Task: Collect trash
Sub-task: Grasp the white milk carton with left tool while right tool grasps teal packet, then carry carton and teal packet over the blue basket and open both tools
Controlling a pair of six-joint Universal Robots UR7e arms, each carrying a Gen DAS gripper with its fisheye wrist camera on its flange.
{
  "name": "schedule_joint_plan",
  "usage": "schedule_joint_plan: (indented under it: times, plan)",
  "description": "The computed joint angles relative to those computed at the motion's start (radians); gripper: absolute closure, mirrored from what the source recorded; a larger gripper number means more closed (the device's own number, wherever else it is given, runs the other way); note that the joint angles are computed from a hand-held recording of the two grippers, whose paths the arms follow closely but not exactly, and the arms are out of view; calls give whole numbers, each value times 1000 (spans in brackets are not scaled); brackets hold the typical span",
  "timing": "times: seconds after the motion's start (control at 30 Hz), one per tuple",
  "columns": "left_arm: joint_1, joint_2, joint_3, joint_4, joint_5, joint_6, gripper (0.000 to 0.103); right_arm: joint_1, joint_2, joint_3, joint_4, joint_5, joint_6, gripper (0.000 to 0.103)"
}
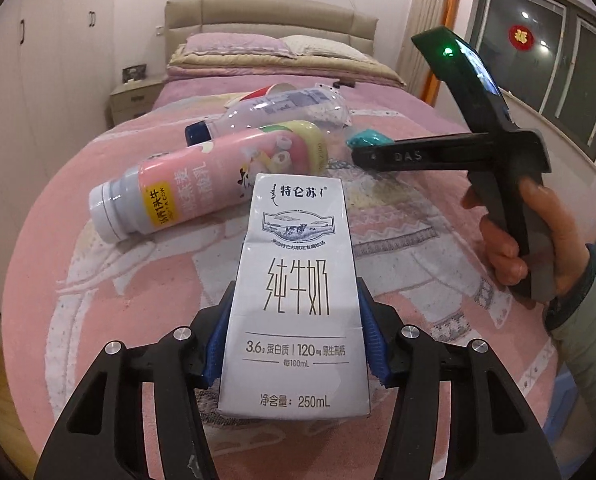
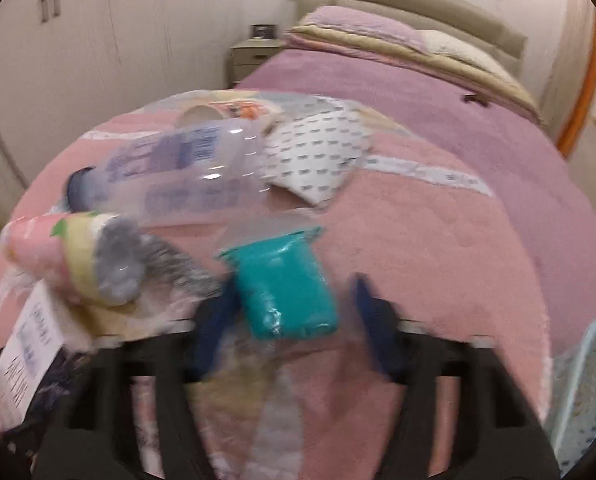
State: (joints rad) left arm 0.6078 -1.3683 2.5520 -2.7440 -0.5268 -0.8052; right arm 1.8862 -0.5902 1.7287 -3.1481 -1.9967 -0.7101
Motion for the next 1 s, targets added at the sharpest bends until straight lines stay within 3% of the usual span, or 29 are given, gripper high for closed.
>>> schedule_joint_plan:
  times: [0.23,0.5,0.8,1.0]
  plan:
    - [-8,-26,2,58,13,-46,51,2,-59,112,-98,20,30,67]
    - [-59,-12,15,-17,1,-27,51,-37,-228,345,-213,100,116,67]
    - [-82,96,-53,-162,-16,107,51,-88,-379,466,-296,165,140,67]
    - [-75,193,-156,-279,-51,269,51,-121,-484,508,-336,192,161,67]
